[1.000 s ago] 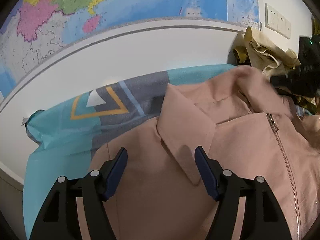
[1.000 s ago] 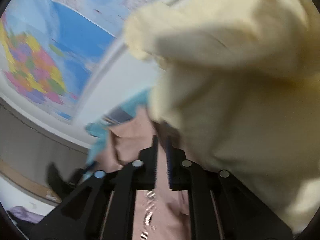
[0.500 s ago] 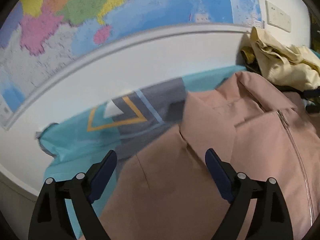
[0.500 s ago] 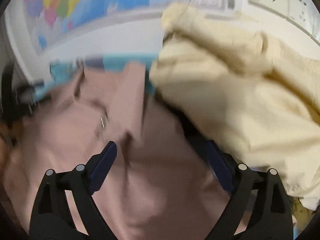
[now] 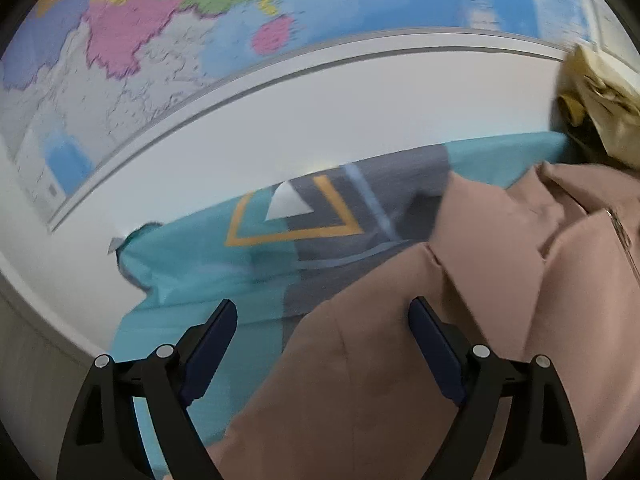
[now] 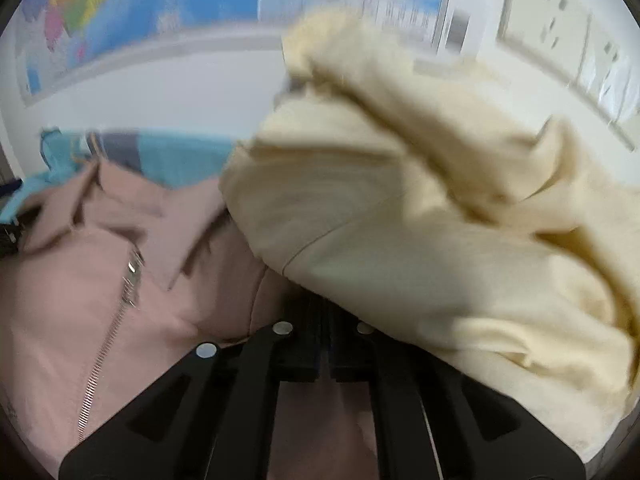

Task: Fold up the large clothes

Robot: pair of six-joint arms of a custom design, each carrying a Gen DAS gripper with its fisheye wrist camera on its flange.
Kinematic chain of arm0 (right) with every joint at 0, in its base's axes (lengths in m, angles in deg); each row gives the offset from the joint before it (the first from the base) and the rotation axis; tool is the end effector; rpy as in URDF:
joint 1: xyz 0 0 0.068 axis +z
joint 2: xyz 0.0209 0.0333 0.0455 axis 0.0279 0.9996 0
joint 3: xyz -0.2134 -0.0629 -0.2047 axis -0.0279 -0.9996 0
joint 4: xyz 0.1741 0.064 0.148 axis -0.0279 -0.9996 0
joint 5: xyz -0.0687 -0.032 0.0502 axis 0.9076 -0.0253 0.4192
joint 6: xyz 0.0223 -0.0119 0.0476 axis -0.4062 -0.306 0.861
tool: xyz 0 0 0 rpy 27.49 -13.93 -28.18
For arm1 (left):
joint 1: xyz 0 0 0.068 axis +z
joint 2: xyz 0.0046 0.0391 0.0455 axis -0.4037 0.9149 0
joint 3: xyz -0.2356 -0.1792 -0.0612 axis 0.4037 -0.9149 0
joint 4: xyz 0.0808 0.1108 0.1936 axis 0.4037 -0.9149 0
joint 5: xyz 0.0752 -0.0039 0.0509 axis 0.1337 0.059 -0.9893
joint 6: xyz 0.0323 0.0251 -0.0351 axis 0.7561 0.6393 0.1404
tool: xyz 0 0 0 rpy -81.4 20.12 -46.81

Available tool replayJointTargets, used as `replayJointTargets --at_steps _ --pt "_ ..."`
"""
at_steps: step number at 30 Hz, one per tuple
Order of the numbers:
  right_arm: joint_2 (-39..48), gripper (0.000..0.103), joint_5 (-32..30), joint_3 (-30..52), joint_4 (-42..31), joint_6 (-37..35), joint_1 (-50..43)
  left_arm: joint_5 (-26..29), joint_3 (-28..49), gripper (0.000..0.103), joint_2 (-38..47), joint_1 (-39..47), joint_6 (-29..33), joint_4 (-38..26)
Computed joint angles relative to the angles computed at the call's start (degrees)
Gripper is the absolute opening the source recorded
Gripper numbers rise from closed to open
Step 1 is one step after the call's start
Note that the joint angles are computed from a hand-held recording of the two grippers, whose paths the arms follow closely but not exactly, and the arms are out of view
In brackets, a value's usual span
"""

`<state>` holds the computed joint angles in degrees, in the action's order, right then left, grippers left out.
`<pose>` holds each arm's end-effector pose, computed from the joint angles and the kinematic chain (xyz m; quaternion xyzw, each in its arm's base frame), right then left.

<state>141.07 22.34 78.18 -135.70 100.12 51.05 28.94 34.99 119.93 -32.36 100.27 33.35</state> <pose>0.1978 0.1954 0.2195 0.2083 0.9125 -0.1237 0.3295 0.3876 -0.0663 0.2181 0.3643 0.8373 -0.0157 0.4074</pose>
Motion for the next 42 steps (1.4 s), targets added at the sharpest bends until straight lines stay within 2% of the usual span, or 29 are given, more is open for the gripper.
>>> replayJointTargets --at_steps 1,4,6,8,10,12,15,17,18,19,21,22,23,24,25,27,28,30,31,32,33,34,35,38,41,42 --pt "-0.88 0.012 -1.42 -1.38 0.92 0.64 0.49 -0.57 0.19 0.085 0.12 0.13 -0.33 -0.38" --pt "-5.95 0.055 -0.33 -4.35 -0.23 7.53 6.45 3.57 -3.22 0.085 -3.45 2.56 2.18 0.14" --pt "-7.75 0.063 2.9 -2.86 -9.39 19.18 14.98 7.42 -5.96 0.085 -6.96 4.98 5.16 -0.67" --pt "-7.84 0.071 4.3 -1.14 -15.59 29.37 24.77 13.45 -9.58 0.085 -11.8 8.86 9.85 -3.12" --pt "-5.05 0.078 3.37 1.32 -19.18 37.63 32.93 19.6 -11.9 0.085 -15.83 13.55 15.87 -8.46" --pt "-2.11 0.077 1.06 1.51 -16.14 44.35 41.03 25.02 -12.83 0.085 -18.13 18.19 23.49 -15.72" --pt "1.74 0.076 0.05 0.74 -9.17 52.26 48.71 30.83 -11.93 0.085 -19.08 26.96 39.24 -31.36" --pt "5.57 0.075 0.64 2.57 -9.13 60.09 53.75 33.26 -10.94 0.085 -18.51 32.1 47.33 -38.82" --pt "7.45 0.074 1.15 3.98 -9.2 61.82 54.66 34.59 -9.81 0.085 -17.67 35.11 52.67 -43.93" --pt "9.49 0.073 0.85 6.62 -11.08 62.47 54.49 35.89 -8.31 0.085 -16.53 38.74 59.42 -50.39" --pt "14.54 0.07 -1.06 16.02 -23.73 67.05 56.4 37.25 -7.89 0.085 -15.76 44.73 71.62 -59.04" --pt "17.22 0.068 -0.17 21.76 -30.83 67.56 56.29 37.85 -8.72 0.085 -16.07 46.52 75.62 -60.6" --pt "18.21 0.069 1.64 24.61 -33.44 66.68 56.16 38.15 -9.68 0.087 -16.19 48.54 80.4 -62.67" --pt "18.61 0.071 4.81 27.04 -33.38 62.85 55.52 37.05 -10.82 0.087 -16.15 49.73 84.29 -64.47" --pt "17.91 0.078 7.03 27.24 -29.98 57.08 53.76 36.01 -11.94 0.087 -16.35 49.99 85.11 -64.11" --pt "16.9 0.078 8.54 26.87 -19.79 42.68 49.18 34.58 -16.26 0.087 -18.54 48.8 81.71 -57.89" --pt "15.73 0.078 6.3 24.17 -9.97 32.9 45.63 33.53 -19.41 0.087 -20.4 47.01 76.88 -51.84" --pt "16.12 0.076 0.97 22.07 -0.57 22.12 39.81 30.9 -23.76 0.086 -22.43 43.16 66.94 -41.34" --pt "16.48 0.072 -0.94 21.57 1.59 19.47 38.26 29.81 -25.13 0.086 -22.79 41.91 63.41 -37.74" --pt "17.31 0.056 -3.89 21.06 4.26 15.93 35.82 29.24 -25.68 0.086 -22.6 41.05 60.77 -35.26" --pt "18.28 0.048 -5.89 21.05 5.1 14.52 34.05 29.12 -25.36 0.086 -21.89 41.03 59.53 -34.48" --pt "18.39 0.032 -7.05 20.24 6.64 13.14 33.35 28.88 -24.65 0.086 -21.07 40.36 57.22 -33.87" --pt "19.12 0.006 -5.94 21.13 5.17 11.96 33.09 29.03 -23.69 0.086 -20.25 40.06 55.68 -33.85" --pt "16.34 0.003 -3.54 18.33 7.44 12.47 33.13 30.19 -20.77 0.086 -18.59 39.79 52.34 -34.68" --pt "14.58 0.002 0.37 18.28 2.78 15.75 32.22 31.51 -17.91 0.086 -17.67 38.79 47.79 -34.35" --pt "13.38 0.002 0.96 16.57 3.87 16.52 31.65 31.31 -17.63 0.086 -17.69 38.04 45.31 -32.74"
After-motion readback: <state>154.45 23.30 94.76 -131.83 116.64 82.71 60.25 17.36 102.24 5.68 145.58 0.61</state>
